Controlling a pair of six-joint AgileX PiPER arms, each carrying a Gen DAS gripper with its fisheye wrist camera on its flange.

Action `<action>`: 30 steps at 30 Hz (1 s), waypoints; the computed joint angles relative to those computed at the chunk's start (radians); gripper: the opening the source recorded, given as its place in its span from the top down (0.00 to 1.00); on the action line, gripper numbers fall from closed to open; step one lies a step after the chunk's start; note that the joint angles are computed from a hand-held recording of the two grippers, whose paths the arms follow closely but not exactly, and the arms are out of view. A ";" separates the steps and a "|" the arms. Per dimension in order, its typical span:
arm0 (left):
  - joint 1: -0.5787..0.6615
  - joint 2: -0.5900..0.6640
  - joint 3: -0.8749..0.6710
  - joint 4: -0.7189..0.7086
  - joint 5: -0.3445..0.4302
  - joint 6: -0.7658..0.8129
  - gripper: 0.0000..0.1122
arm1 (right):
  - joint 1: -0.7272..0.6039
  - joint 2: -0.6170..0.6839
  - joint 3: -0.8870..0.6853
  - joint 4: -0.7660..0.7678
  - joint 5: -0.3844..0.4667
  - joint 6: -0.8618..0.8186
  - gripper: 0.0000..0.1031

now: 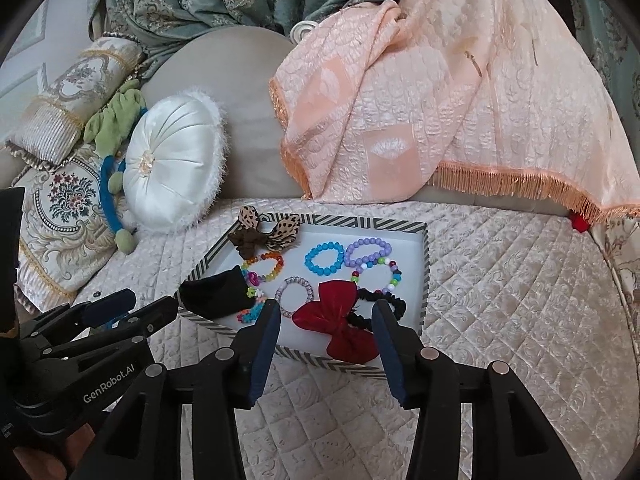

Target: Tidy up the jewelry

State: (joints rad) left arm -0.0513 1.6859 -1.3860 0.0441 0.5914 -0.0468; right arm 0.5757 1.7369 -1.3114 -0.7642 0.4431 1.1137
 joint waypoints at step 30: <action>0.002 -0.030 0.026 0.031 -0.014 -0.030 0.55 | 0.032 0.004 -0.005 0.009 0.018 -0.014 0.51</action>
